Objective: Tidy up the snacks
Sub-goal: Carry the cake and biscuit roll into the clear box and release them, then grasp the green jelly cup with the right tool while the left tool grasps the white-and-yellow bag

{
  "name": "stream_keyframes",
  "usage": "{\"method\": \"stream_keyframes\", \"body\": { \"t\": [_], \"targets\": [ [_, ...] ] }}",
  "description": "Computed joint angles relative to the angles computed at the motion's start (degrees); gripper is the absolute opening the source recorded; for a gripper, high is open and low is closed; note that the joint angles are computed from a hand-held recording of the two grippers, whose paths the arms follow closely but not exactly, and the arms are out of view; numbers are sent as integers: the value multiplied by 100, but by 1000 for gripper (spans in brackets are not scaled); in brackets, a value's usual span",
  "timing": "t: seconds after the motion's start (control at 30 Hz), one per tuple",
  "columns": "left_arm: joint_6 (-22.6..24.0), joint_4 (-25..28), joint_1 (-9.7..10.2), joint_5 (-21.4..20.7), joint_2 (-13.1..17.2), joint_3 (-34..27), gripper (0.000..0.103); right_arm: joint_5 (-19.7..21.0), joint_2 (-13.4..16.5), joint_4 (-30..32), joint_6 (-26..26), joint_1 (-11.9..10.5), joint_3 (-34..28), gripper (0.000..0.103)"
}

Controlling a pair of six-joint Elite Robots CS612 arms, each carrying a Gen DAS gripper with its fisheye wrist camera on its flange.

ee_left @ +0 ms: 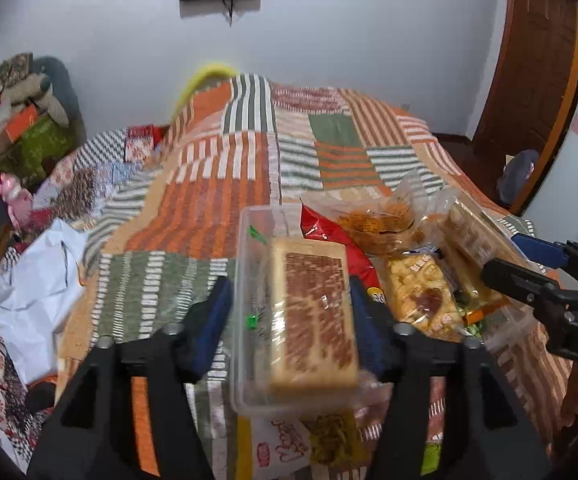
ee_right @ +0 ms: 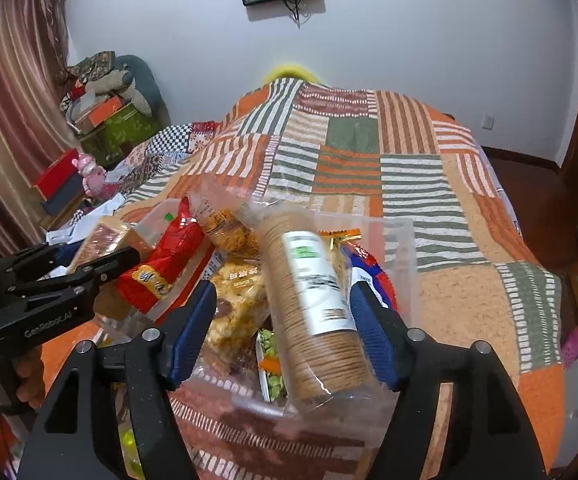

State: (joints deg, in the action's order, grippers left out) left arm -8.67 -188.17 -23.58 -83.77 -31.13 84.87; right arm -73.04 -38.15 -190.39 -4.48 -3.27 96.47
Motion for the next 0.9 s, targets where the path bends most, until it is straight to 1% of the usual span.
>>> {"method": "stream_keyframes", "body": {
  "t": [0.1, 0.17, 0.33, 0.4, 0.5, 0.6, 0.7, 0.83, 0.9],
  "targets": [
    [137, -161, -26, 22, -98, 176, 62, -28, -57, -65, -47, 0, 86, 66],
    [192, -208, -32, -32, -171, 295, 62, 6, -105, -125, -53, -9, 172, 66],
    [304, -408, -46, 2, -335, 618, 65, 158, -226, -305, -107, -24, 411, 67],
    [362, -457, -52, 46, -396, 751, 65, 160, -263, -391, -161, -12, 493, 67],
    [427, -547, -43, 97, -483, 956, 65, 191, -316, -537, -242, 11, 645, 70],
    [419, -571, -11, 26, -560, 1145, 66, 288, -330, -583, -261, 19, 748, 70],
    [419, -589, 16, 10, -616, 1322, 66, 430, -322, -428, -342, 50, 817, 70],
    [391, -641, 42, -48, -660, 1535, 67, 384, -273, -228, -475, 122, 847, 70],
    [330, -687, 67, -97, -662, 1618, 67, 453, -237, -93, -464, 142, 846, 70]
  ]
}}
